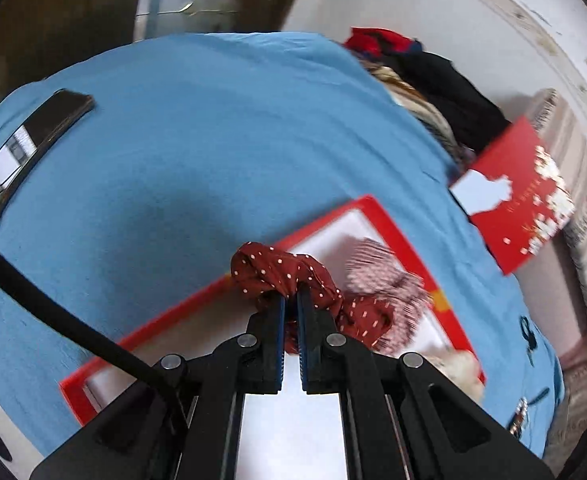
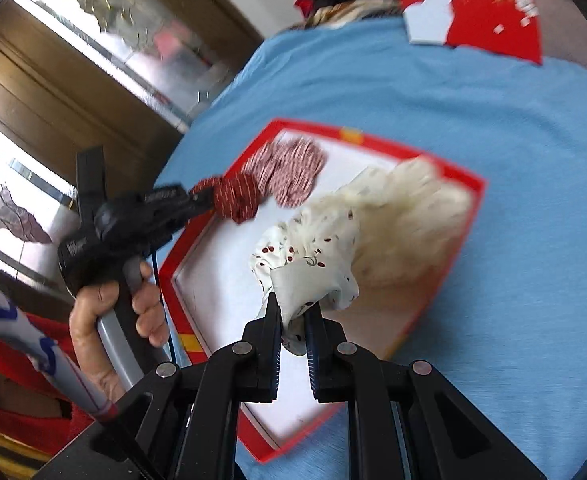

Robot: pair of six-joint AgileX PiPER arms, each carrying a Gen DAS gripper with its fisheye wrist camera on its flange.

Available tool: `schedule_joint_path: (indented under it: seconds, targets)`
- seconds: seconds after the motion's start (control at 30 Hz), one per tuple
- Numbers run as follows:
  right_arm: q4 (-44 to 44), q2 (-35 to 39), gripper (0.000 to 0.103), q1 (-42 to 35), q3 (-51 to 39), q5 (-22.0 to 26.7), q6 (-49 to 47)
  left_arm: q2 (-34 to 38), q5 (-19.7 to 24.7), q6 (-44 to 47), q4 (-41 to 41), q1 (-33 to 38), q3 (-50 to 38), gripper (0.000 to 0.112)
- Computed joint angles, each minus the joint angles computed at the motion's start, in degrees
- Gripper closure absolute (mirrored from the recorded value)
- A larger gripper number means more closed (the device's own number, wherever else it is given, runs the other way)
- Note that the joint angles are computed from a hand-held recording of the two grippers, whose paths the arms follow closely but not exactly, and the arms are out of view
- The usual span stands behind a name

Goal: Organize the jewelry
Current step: 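Carry both scrunchies into the red tray and open both tools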

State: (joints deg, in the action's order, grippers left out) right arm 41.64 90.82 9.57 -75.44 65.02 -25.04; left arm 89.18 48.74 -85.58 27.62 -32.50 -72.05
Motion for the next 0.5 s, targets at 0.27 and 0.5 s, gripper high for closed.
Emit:
schedule_joint_path:
  seconds: [0.27,0.5]
  targets:
    - [-0.8,2.9,0.091,6.5,1.4,-3.8,2.5,1.3,6.4,-1.2,2.8,-1.4,-3.3,0.107]
    - [-0.2,3.4,0.088,8.2,1.0,-3.6,2.6,-1.7,8.7,-5.8,6.4,-3.6,-2.3,0.088]
